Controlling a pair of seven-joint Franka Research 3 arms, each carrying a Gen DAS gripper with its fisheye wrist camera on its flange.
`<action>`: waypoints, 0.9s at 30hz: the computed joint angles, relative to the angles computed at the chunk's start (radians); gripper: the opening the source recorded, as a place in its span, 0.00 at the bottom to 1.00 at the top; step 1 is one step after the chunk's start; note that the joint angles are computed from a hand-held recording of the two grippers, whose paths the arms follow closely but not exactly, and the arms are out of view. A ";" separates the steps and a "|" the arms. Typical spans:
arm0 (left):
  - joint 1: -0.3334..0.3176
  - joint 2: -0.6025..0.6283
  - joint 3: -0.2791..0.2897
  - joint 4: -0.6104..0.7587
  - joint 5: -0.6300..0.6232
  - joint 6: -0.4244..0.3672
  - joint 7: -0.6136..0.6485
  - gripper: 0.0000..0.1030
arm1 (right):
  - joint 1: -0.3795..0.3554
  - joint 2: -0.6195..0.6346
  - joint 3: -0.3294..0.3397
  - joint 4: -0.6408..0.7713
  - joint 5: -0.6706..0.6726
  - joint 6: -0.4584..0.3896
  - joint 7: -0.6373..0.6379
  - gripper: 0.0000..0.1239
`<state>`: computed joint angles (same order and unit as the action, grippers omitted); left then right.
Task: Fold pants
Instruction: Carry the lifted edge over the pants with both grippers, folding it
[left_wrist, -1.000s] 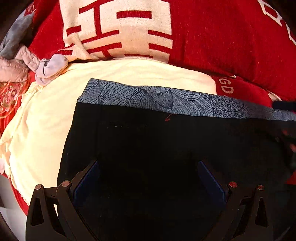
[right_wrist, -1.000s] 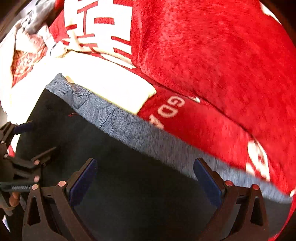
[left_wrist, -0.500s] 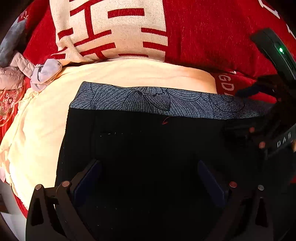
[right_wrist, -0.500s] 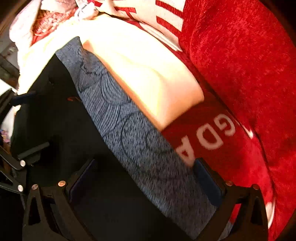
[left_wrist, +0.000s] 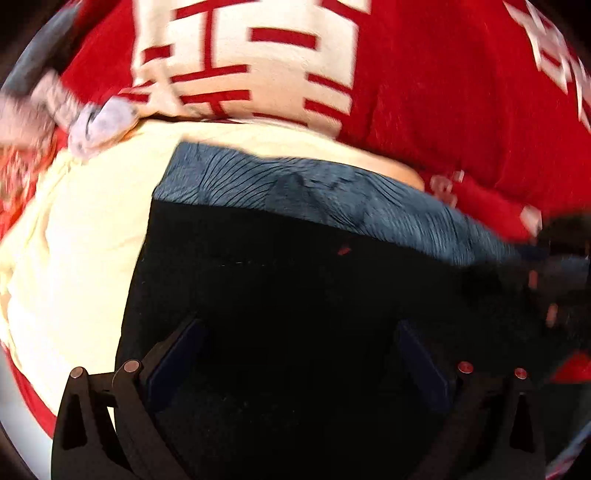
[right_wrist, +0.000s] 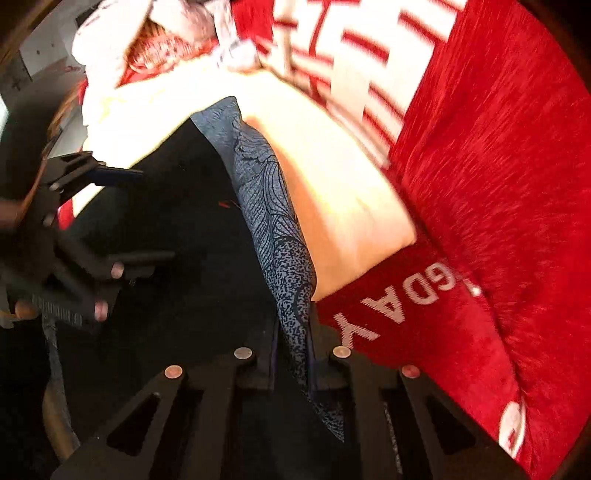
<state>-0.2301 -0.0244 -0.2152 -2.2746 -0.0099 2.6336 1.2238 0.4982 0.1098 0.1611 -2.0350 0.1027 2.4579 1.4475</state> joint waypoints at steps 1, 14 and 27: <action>0.002 -0.016 0.008 -0.002 -0.082 0.000 0.033 1.00 | 0.013 -0.033 0.001 -0.034 -0.041 0.030 0.039 0.11; 0.010 0.090 0.007 0.283 -0.135 -0.260 -0.263 1.00 | 0.092 -0.095 0.076 -0.096 -0.797 0.017 0.600 0.10; 0.028 0.060 -0.015 0.243 -0.217 -0.254 -0.252 0.16 | 0.074 -0.158 0.049 -0.179 -0.700 0.078 0.468 0.75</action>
